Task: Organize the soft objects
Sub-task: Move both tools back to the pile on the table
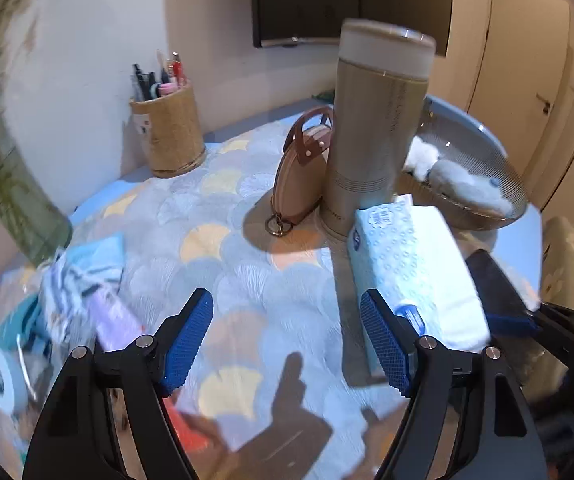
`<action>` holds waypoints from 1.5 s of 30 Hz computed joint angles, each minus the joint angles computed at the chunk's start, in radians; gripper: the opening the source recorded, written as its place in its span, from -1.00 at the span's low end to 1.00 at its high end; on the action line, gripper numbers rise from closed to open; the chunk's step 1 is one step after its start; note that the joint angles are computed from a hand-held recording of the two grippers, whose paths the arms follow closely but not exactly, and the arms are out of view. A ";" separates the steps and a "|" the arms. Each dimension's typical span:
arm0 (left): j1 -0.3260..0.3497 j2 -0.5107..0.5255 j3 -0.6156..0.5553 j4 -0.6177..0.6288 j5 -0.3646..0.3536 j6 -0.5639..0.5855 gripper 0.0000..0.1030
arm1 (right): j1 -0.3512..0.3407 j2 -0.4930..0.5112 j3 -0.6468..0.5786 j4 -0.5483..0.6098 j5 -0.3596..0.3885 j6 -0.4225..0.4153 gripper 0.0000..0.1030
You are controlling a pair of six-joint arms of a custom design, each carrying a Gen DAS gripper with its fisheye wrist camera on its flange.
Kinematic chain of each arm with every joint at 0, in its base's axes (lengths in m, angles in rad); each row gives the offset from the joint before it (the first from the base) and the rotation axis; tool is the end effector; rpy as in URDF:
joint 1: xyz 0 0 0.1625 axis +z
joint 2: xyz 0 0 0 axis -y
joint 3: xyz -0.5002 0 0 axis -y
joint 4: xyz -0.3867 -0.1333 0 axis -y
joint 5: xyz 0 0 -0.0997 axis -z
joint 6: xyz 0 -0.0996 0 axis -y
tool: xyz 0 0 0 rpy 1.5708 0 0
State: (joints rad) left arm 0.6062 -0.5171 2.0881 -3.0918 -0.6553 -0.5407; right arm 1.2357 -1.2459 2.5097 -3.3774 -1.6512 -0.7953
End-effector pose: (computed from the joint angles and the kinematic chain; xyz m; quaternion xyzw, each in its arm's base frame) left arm -0.3157 -0.4771 -0.0425 0.1994 0.8744 -0.2856 0.3378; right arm -0.0175 -0.4314 0.2344 0.2091 -0.9397 0.2055 0.1762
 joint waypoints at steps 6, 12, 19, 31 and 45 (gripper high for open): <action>0.029 0.047 -0.068 0.058 0.010 0.039 0.46 | -0.047 -0.046 -0.013 0.069 0.064 0.001 0.59; 0.038 0.016 -0.014 0.024 0.021 -0.012 0.46 | -0.035 -0.025 -0.028 0.150 0.068 -0.008 0.62; -0.007 -0.097 0.169 -0.065 0.091 -0.146 0.46 | 0.069 0.009 0.083 0.088 -0.015 -0.195 0.62; -0.069 -0.273 0.363 0.050 0.196 -0.440 0.45 | 0.235 0.280 -0.052 -0.039 -0.173 -0.105 0.55; -0.057 -0.246 0.395 0.009 0.158 -0.468 0.45 | 0.212 0.266 -0.150 -0.020 -0.090 0.120 0.50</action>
State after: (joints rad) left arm 0.5492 -0.7630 2.4826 -3.0832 -0.4969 -1.0083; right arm 1.4481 -0.9794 2.3597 -3.3970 -1.7410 -0.6751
